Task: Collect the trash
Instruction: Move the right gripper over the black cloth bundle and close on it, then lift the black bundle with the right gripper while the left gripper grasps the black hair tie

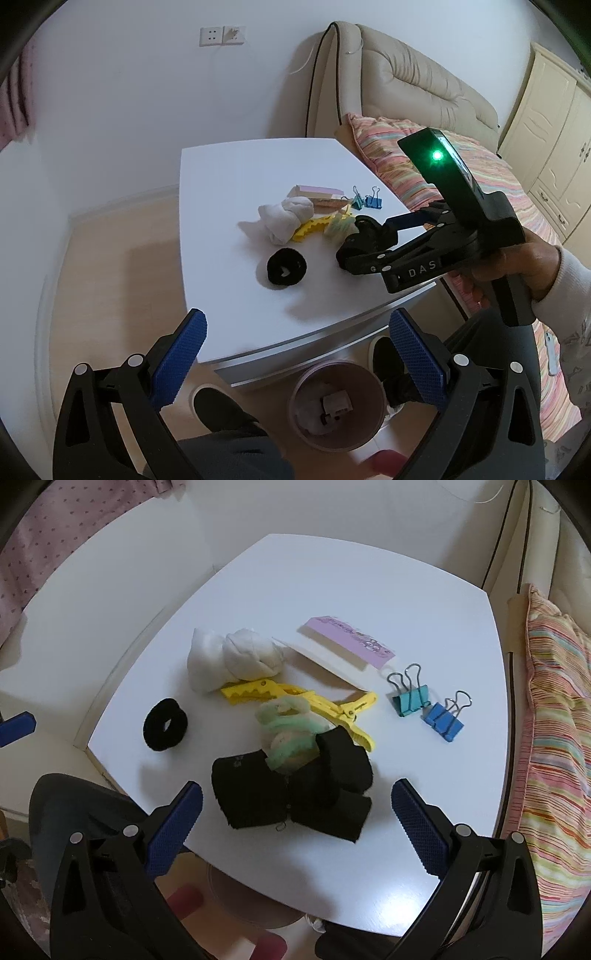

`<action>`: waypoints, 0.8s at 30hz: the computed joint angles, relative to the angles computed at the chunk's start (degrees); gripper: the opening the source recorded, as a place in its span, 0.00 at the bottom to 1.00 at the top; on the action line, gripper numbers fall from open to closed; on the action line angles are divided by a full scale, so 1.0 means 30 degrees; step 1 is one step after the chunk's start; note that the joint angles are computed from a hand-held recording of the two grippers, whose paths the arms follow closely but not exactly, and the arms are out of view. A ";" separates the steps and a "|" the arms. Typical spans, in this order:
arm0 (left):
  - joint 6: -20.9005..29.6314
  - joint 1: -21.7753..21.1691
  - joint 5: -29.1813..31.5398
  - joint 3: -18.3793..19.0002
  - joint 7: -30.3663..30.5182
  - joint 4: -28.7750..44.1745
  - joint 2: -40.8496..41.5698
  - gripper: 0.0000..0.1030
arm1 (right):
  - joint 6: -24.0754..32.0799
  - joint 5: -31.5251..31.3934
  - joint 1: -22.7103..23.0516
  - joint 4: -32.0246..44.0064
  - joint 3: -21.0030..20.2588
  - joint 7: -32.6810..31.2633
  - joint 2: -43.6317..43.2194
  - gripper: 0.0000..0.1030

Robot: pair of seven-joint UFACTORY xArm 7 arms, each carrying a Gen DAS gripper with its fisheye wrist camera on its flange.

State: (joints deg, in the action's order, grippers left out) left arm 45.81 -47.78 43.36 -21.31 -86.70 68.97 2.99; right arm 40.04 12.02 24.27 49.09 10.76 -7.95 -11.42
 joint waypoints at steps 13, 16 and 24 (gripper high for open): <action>-0.0244 0.0101 -0.0114 -0.0046 -0.0178 -0.0242 -0.0057 0.93 | -0.0606 0.0085 0.0342 -0.0858 0.0058 0.0125 -0.0548 0.66; -0.0257 0.0074 -0.0071 -0.0009 -0.0058 -0.0096 0.0052 0.93 | -0.0807 0.0464 0.0441 -0.1281 -0.0097 -0.0235 -0.1039 0.58; -0.0242 -0.0045 -0.0063 0.0207 0.0369 0.0386 0.0455 0.93 | -0.0713 0.1481 0.0494 -0.1824 -0.0703 -0.1256 -0.2247 0.51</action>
